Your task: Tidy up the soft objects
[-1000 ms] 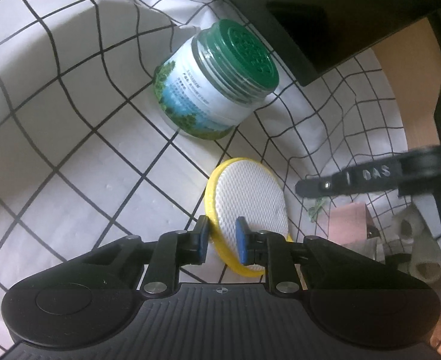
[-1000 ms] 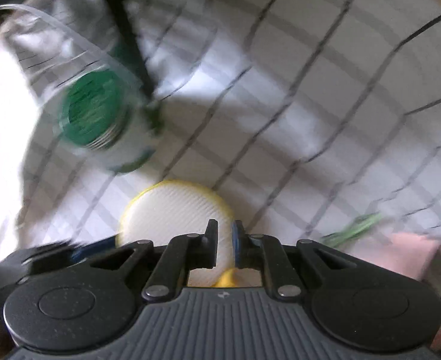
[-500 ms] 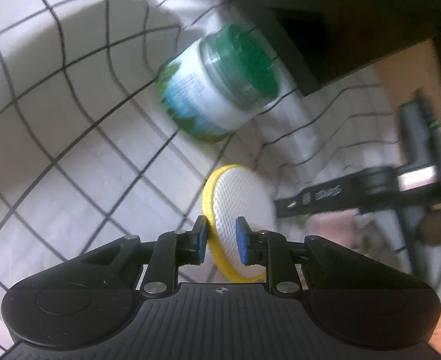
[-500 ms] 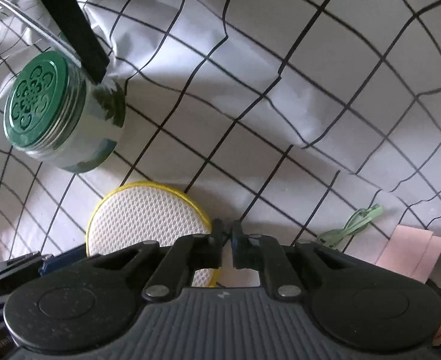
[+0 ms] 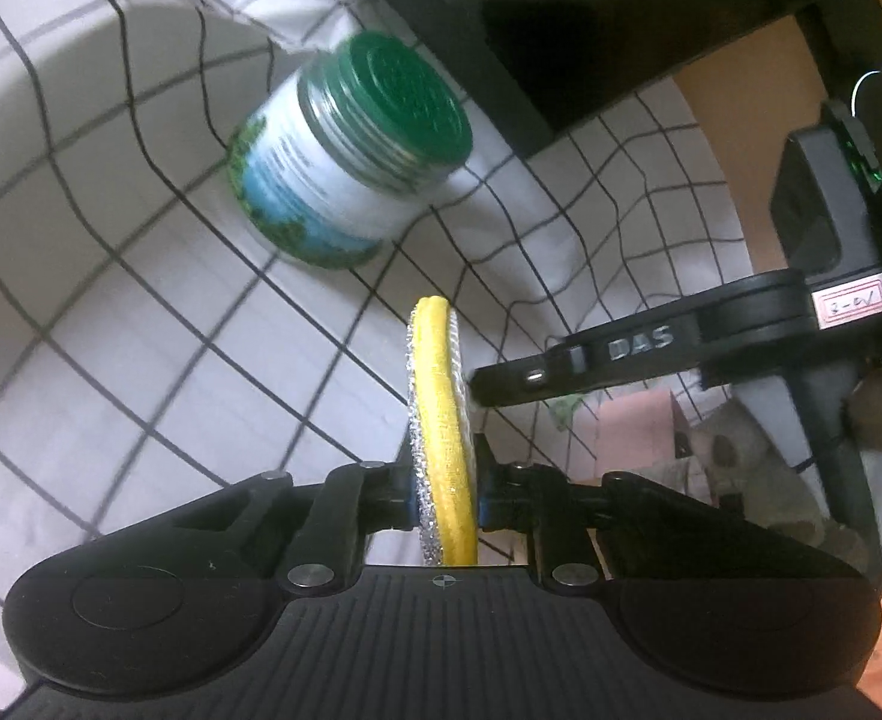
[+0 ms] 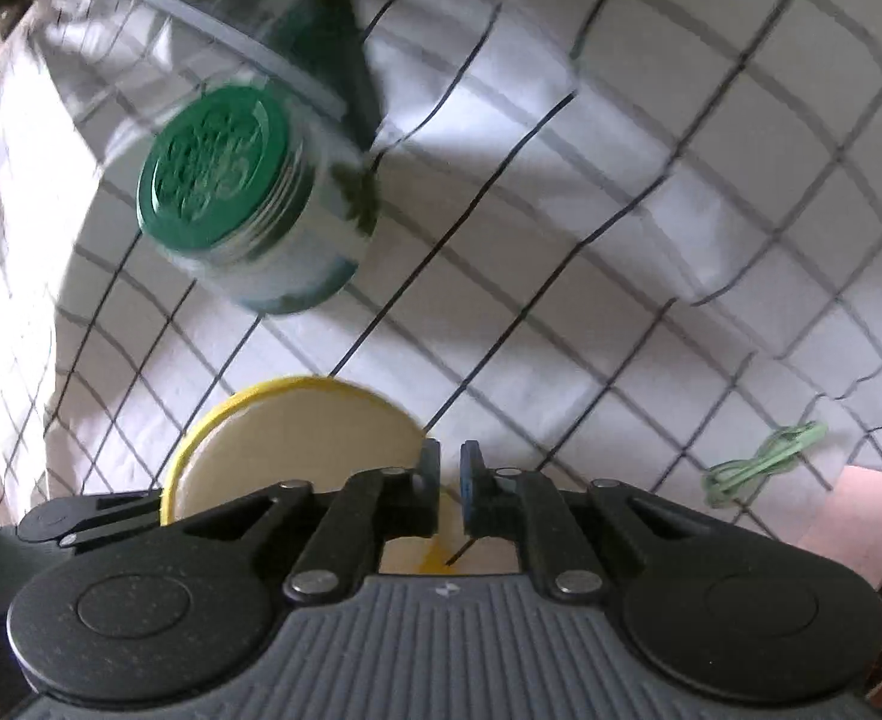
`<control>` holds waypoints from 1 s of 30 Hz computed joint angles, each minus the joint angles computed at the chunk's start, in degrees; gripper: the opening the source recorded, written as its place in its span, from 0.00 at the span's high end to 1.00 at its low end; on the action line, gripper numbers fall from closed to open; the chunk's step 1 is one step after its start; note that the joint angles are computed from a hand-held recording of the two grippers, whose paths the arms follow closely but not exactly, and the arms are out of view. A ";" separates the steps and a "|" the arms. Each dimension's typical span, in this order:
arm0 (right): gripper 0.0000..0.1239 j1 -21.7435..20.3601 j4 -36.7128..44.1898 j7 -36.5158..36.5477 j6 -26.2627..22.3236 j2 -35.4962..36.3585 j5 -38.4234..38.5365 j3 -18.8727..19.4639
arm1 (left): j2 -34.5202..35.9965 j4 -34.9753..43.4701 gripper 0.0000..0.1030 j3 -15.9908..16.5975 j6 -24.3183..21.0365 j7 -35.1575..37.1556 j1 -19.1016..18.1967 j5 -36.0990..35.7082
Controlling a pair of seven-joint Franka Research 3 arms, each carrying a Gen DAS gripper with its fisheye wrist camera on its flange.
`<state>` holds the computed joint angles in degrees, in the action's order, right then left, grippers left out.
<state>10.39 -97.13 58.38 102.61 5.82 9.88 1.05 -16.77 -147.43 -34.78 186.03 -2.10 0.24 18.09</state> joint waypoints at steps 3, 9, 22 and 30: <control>0.91 -1.12 1.73 0.22 0.35 0.32 1.83 -0.80 | -2.54 0.05 0.82 -2.22 -2.84 -1.01 1.96 1.53; 0.72 -4.12 0.57 -0.08 4.36 -2.65 4.60 -2.53 | -6.12 0.31 0.83 -3.42 -5.79 -3.25 3.04 5.86; 0.72 -7.96 -0.49 0.12 5.67 -2.73 1.68 -4.21 | -6.63 2.96 0.83 -0.27 -12.88 -9.41 -0.59 14.38; 0.72 -8.98 2.32 3.75 2.23 0.34 2.78 -4.34 | -7.05 2.60 0.83 2.39 -14.34 -12.92 -3.87 17.60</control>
<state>1.41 -94.80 62.13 104.84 6.15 12.66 -3.30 -23.82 -144.83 -32.38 171.69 -15.01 -3.63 35.69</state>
